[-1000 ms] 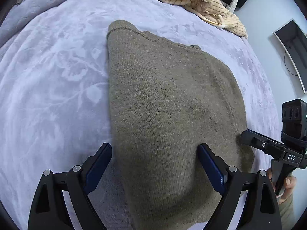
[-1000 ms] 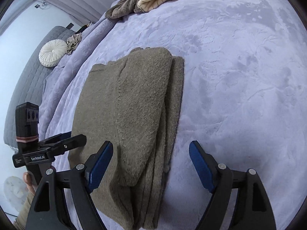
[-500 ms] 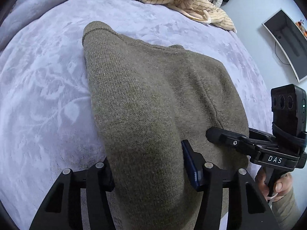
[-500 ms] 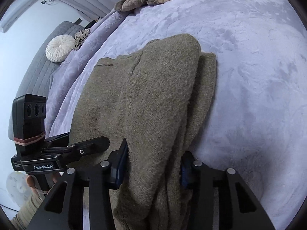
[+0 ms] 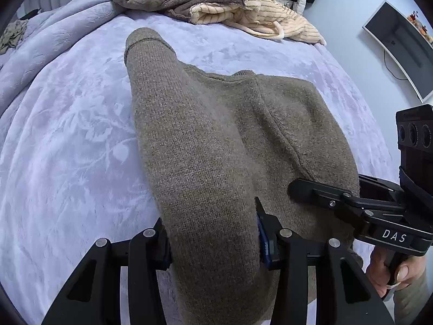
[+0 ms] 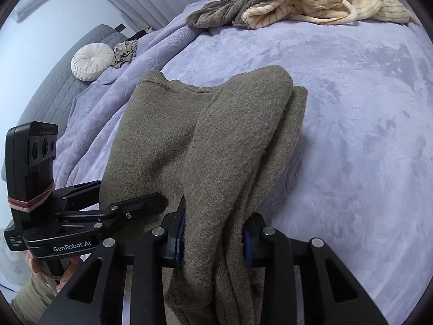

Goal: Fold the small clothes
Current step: 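Grasp the folded sweater edge with both grippers and tug it straight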

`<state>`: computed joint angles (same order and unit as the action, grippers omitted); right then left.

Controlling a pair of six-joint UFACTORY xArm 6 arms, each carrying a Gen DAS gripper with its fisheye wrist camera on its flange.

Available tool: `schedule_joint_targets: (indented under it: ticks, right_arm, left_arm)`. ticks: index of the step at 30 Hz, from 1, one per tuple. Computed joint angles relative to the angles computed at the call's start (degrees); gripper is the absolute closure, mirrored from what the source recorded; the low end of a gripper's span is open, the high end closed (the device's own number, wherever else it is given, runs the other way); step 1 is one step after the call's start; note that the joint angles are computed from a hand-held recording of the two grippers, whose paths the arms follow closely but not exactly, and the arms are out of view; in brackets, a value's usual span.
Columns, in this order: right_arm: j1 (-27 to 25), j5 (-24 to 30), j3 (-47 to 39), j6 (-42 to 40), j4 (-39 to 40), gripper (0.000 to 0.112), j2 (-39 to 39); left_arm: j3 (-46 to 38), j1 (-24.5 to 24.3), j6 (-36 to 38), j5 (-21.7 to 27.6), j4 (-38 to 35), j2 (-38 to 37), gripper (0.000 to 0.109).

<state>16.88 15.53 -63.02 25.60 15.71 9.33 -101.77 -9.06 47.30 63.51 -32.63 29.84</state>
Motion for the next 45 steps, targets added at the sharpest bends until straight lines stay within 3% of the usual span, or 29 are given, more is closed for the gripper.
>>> schedule_joint_targets:
  ticks: [19, 45]
  right_arm:
    - [5.79, 2.51, 4.33, 20.53, -19.16, 0.077, -6.58]
    - [14.41, 4.81, 9.05, 40.68, -35.02, 0.077, -12.44]
  left_arm:
    - [19.83, 3.65, 7.16, -4.71, -3.17, -14.87, 0.061]
    - [36.29, 9.95, 13.34, -4.11, -4.29, -28.96, 0.061]
